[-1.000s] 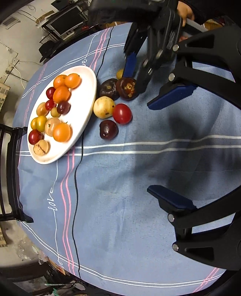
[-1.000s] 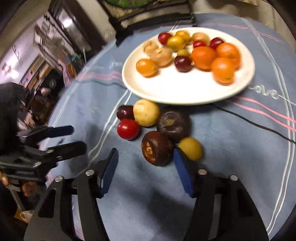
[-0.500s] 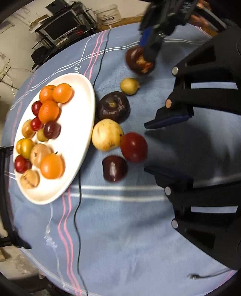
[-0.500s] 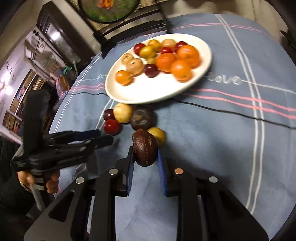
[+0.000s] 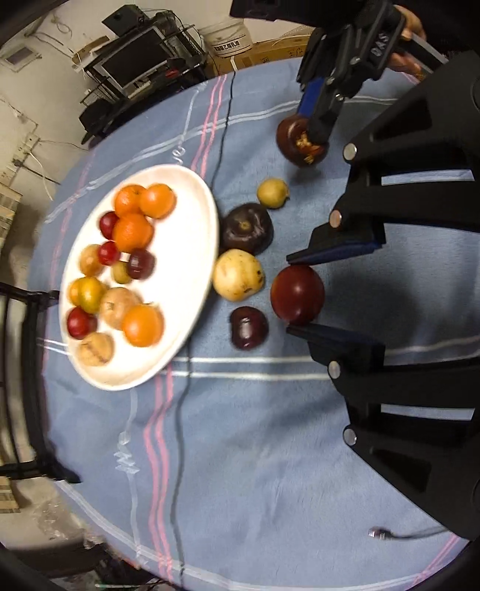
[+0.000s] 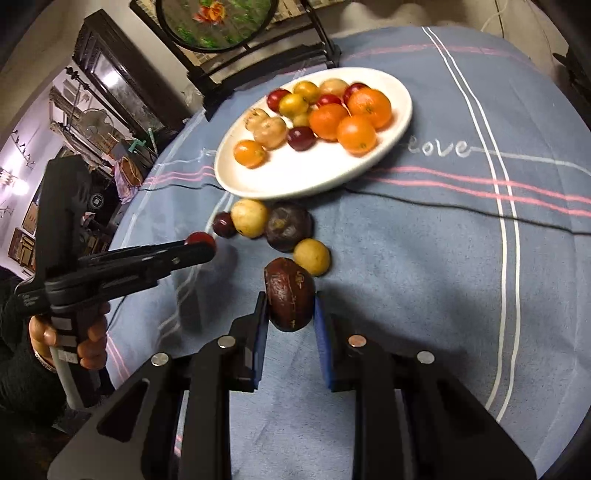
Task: Organize fruits
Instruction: 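Carry the tomato and brown fruit onto the plate and open both tools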
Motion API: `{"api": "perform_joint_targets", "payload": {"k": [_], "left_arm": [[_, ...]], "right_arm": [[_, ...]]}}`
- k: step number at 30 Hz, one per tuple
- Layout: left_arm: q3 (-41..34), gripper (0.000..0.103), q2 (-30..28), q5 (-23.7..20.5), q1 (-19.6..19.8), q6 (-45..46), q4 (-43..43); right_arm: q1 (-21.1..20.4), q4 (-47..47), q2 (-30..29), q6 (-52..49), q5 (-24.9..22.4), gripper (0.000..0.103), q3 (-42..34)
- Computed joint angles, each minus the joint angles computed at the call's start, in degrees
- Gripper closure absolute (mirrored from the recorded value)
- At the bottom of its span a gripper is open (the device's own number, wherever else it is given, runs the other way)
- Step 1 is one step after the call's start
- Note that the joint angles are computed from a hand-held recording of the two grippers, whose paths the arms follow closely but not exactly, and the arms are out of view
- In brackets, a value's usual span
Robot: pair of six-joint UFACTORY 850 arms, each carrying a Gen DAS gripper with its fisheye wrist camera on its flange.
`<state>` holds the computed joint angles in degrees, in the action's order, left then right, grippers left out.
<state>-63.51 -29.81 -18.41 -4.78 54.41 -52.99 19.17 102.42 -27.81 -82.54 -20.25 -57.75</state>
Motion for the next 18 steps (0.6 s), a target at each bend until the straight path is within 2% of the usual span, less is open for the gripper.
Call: {"api": "perform_joint_targets", "payload": {"k": [5,10,14,18], "left_arm": [[-0.38,0.071,4.18,4.45,-1.26,0.32,3.2],[-5.19,0.071,3.44,6.24,-2.6,-9.18,14.73],[-10.78,0.071,0.24,6.83,-3.67,-18.84,24.55],[-15.8,0.071,-3.69,6.4,-4.21,-28.67,34.85]], "right_arm": [[-0.02,1.81,2.28,-4.08,1.0,0.079,-1.89],[-0.37,1.61,2.24,-5.85,2.2,0.079,-7.01],[-0.54,-3.05,-0.54,-1.76,4.08,0.079,-12.61],[-0.73,-12.73,-5.34,8.32,5.12,0.079,-19.31]]}}
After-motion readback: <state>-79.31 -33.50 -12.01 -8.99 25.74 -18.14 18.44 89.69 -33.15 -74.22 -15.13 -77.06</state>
